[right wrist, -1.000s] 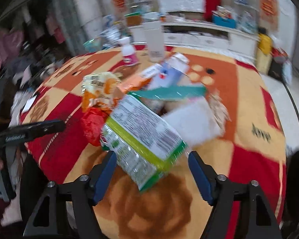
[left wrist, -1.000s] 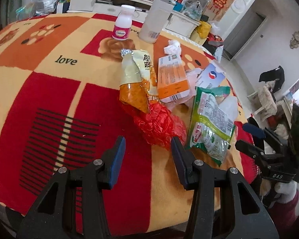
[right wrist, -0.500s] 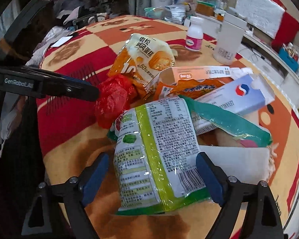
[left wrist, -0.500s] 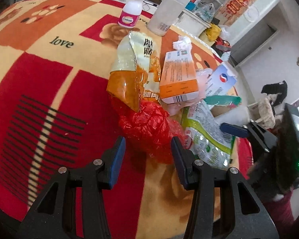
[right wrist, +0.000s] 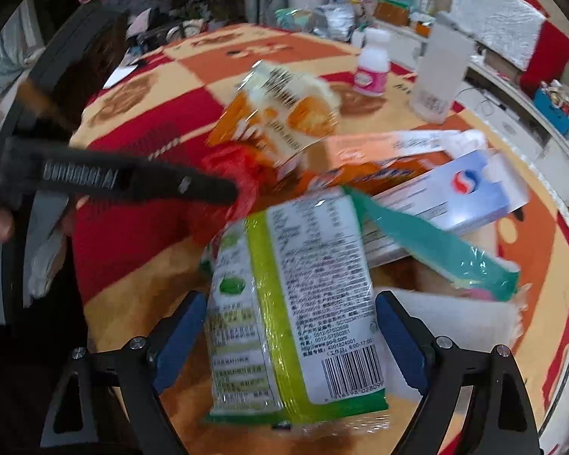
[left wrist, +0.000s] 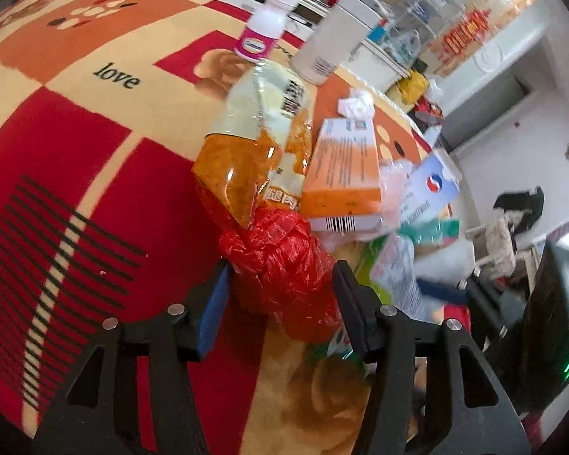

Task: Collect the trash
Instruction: 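Grasp the green-and-white snack bag with the right tool while the left tool grasps the red plastic bag, then carry both bags over the black bin and open both tools to drop them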

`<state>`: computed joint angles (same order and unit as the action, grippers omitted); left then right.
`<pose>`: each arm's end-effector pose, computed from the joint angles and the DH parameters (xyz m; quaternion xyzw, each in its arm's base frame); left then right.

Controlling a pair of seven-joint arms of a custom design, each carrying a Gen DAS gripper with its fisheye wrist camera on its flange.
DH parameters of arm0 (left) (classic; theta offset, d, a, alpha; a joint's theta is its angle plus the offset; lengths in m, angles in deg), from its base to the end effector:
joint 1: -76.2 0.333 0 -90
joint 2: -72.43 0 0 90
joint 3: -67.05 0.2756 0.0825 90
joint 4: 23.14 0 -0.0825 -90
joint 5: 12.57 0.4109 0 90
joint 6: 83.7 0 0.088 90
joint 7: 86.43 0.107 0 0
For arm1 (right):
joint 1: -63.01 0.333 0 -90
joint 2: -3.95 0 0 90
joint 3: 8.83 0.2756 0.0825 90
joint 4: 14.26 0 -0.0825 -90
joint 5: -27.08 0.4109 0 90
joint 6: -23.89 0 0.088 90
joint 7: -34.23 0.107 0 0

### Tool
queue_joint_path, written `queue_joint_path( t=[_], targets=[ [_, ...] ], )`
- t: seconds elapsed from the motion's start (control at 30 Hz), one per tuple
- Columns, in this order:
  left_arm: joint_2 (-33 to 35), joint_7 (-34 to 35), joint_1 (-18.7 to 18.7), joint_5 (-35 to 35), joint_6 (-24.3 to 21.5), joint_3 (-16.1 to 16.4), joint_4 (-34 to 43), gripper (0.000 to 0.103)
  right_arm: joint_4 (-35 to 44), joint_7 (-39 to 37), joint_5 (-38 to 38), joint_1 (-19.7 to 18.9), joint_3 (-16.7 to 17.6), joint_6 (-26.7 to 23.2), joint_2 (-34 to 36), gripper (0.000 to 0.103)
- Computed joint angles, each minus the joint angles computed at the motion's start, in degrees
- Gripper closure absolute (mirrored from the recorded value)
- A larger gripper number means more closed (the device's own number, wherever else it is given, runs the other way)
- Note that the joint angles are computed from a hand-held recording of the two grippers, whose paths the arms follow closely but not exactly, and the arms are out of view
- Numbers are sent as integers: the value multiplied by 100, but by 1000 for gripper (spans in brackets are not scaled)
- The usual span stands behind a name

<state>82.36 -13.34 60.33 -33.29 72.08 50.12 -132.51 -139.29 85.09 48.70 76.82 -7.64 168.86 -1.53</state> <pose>0.5658 -0.3403 0.4294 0.6734 -0.6562 0.3392 0.0296 0.5602 0.1462 0.4248 -0.8730 0.4149 -0.1066 0.2332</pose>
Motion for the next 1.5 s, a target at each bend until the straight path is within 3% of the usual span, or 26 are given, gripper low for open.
queue_joint_path(
  t=[0.07,0.13,0.2,0.23,0.27,0.43,0.57,0.83,1.17,1.5],
  targets=[
    [104,-19,8,-80,-85,-16,128,44,-99,95,-83,16,43,180,16,14],
    [258,-327,-97,344,-185,88,293,44,-192,86,154,51,29,298,-9,15],
    [323,-329,-61,289,-79,36,299,45,-339,43,496,86,-7,353,-96,26],
    [307,-280,-40,246,14,6,256,49,-447,-7,671,106,-27,416,-174,32],
    [293,-139,6,145,-14,-50,244,63,-597,-35,803,126,-41,549,-287,35],
    [-178,518,74,-204,-91,-155,-216,71,-1310,-192,1389,288,-273,692,-1067,54],
    [-814,914,-53,-455,-130,-90,-778,71,-1771,-234,1651,398,-519,742,-1662,55],
    [-1172,1355,-492,-630,-164,-8,-851,71,-2102,97,1747,449,-776,1186,-2111,55],
    [-458,1510,-721,-325,-212,-205,175,71,-2520,741,1149,212,-969,1683,-2719,55],
    [807,1396,-1091,610,-585,-400,1834,71,-3036,1578,340,-460,-1186,1920,-3384,55]
  ],
)
